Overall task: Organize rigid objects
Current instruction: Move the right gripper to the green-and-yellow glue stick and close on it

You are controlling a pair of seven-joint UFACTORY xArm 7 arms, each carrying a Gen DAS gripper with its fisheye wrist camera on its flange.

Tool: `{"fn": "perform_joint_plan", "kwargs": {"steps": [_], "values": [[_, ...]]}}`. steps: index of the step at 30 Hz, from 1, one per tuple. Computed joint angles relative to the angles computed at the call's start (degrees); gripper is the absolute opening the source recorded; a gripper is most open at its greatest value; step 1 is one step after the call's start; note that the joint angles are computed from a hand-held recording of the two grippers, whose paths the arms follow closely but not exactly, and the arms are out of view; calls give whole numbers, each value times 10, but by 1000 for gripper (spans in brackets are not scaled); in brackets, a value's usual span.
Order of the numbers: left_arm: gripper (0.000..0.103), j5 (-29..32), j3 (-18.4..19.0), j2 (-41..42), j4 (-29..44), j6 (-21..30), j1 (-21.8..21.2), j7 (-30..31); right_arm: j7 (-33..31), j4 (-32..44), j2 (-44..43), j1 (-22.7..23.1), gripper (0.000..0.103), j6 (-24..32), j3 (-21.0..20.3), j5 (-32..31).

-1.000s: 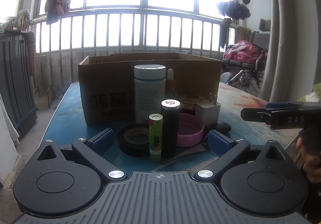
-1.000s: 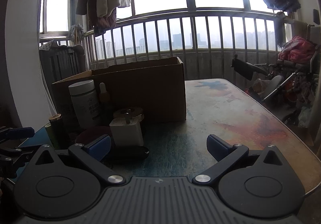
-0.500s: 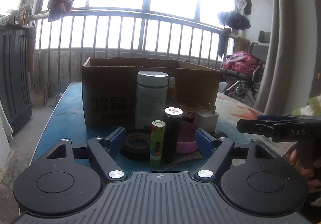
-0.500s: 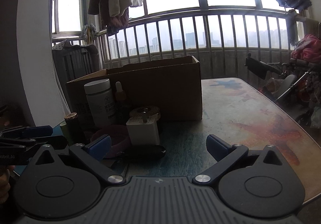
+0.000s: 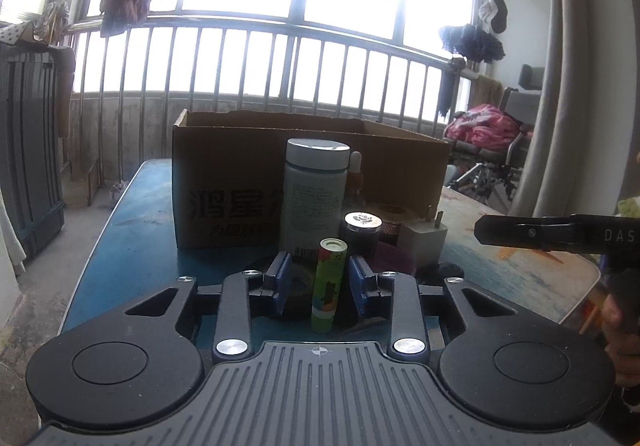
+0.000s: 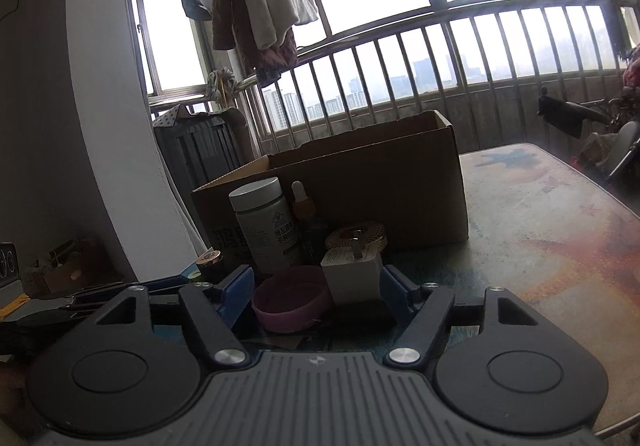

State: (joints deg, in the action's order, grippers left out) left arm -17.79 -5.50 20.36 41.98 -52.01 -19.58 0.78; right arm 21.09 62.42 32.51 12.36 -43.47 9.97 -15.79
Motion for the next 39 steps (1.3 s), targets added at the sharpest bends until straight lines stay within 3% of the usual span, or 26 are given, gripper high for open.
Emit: {"fn": "perform_joint_plan", "kwargs": {"steps": [4, 11, 18, 32, 37, 39], "values": [[31, 56, -3, -5, -9, 4, 27, -50, 20, 11, 7, -13, 69, -1, 11, -35], [17, 108, -2, 6, 3, 5, 40, -64, 37, 27, 14, -14, 69, 3, 15, -60], [14, 136, -3, 2, -8, 0, 46, -65, 48, 34, 17, -17, 69, 7, 19, -86], [14, 274, -12, -11, -28, -2, 85, -100, 141, 62, 32, -53, 68, -1, 41, -246], [14, 288, -14, -3, -17, 4, 84, -99, 172, 65, 34, -56, 59, -10, 37, -270], [14, 299, -16, 0, -14, 3, 87, -104, 202, 74, 39, -66, 46, -3, 41, -300]]}}
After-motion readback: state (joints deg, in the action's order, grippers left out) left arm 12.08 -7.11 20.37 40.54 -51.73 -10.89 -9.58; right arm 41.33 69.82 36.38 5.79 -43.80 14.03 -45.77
